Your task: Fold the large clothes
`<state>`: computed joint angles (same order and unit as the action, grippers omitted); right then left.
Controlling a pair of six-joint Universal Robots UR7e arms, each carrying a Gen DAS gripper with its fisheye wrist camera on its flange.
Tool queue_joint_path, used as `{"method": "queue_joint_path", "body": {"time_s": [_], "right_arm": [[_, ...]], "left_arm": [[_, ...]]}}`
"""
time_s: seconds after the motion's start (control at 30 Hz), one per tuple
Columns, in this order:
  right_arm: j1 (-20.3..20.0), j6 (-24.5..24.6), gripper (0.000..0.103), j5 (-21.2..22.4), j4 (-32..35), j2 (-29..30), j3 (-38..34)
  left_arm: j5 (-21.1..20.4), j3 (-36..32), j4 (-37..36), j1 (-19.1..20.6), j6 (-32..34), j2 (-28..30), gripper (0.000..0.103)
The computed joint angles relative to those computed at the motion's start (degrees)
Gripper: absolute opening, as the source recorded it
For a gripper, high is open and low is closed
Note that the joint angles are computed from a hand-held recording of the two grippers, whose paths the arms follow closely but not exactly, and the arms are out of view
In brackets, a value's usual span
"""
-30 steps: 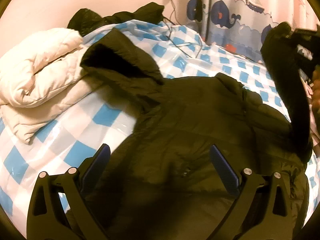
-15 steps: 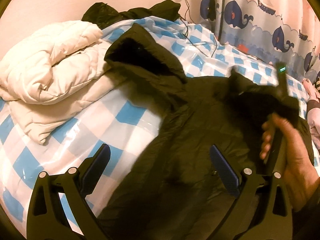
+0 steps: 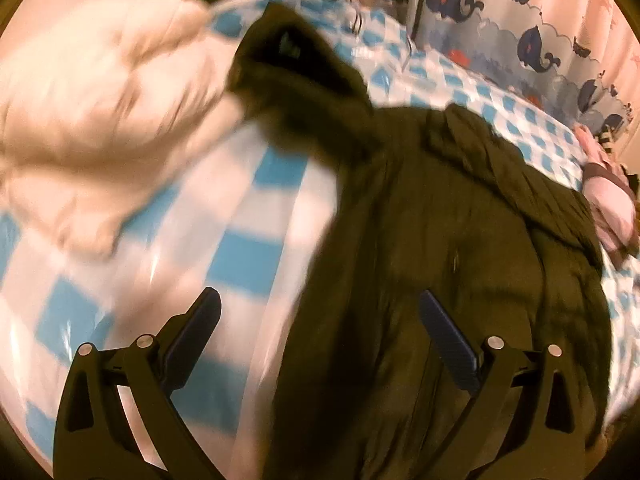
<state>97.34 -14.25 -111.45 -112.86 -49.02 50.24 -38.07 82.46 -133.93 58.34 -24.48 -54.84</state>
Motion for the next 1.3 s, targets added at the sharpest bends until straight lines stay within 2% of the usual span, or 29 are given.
{"method": "queue_joint_path", "body": {"time_s": [0.03, 0.1, 0.13, 0.2, 0.27, 0.4, 0.47, 0.57, 0.63, 0.67, 0.7, 0.73, 0.8, 0.87, 0.9, 1.07, 1.17, 1.3], "right_arm": [[-1.6, 2.73, 0.089, -1.78, 1.31, -4.55, 5.65], [-4.4, 6.8, 0.089, -0.89, 3.87, -10.49, 12.75], [-6.36, 9.22, 0.089, 1.31, 4.52, -13.88, 17.16], [-8.5, 10.69, 0.089, 4.99, 5.72, -17.34, 22.16], [-9.91, 10.63, 0.089, 8.72, 6.32, -19.41, 25.83], [-12.03, 11.45, 0.089, 17.74, 9.44, -21.01, 29.25], [-12.36, 12.24, 0.089, 19.43, 10.83, -20.91, 30.22], [-11.49, 12.88, 0.087, 17.95, 11.43, -18.81, 30.48], [-11.8, 13.18, 0.068, 20.45, 8.21, -18.49, 32.08], [-11.88, 12.83, 0.044, 20.8, 6.87, -18.63, 32.76], [-12.19, 12.33, 0.025, 22.22, 5.09, -19.13, 33.65], [-12.38, 12.24, 0.022, 23.39, 3.59, -19.43, 34.21], [-11.77, 10.96, 0.019, 24.38, 0.17, -19.97, 35.3], [-11.12, 10.01, 0.018, 26.28, -2.47, -20.41, 35.31], [-10.73, 9.58, 0.017, 27.08, -4.11, -20.64, 35.45], [-8.31, 7.04, 0.015, 30.28, -7.78, -21.1, 31.29], [-7.61, 5.94, 0.015, 31.98, -8.28, -22.72, 29.13], [-8.58, 4.13, 0.015, 32.22, -7.22, -27.08, 29.16]], "left_arm": [[-2.32, 1.39, 1.18, 0.41, -1.96, -1.48, 0.095], [-7.55, 3.12, 5.35, 1.34, -7.04, -3.88, 0.095], [-9.19, 3.8, 6.76, 1.45, -8.3, -4.64, 0.095], [-10.35, 4.81, 10.07, 1.02, -10.03, -5.73, 0.095], [-10.78, 5.33, 12.65, 0.52, -11.52, -6.27, 0.095], [-14.84, 6.1, 15.4, -0.19, -11.69, -6.82, 0.095], [-17.06, 5.95, 16.34, -0.12, -11.76, -6.53, 0.095], [-18.88, 5.83, 17.59, 0.06, -12.39, -5.72, 0.095], [-18.56, 5.99, 18.21, -0.03, -13.17, -5.44, 0.095], [-18.74, 6.24, 17.79, 0.02, -13.8, -5.45, 0.095], [-18.84, 7.22, 15.63, 0.0, -13.81, -5.84, 0.084], [-19.27, 7.34, 15.3, 0.14, -14.41, -5.96, 0.076], [-20.55, 7.54, 14.98, 0.5, -15.89, -6.55, 0.038], [-22.05, 8.3, 13.16, 0.62, -16.58, -7.62, 0.016], [-22.1, 8.47, 12.88, 0.51, -16.38, -8.0, 0.01], [-23.29, 8.71, 10.95, -1.21, -15.84, -9.35, 0.004], [-26.77, 10.25, 7.71, -3.17, -15.27, -11.14, 0.004], [-29.36, 12.72, 8.79, -7.14, -14.83, -13.95, 0.004]]}}
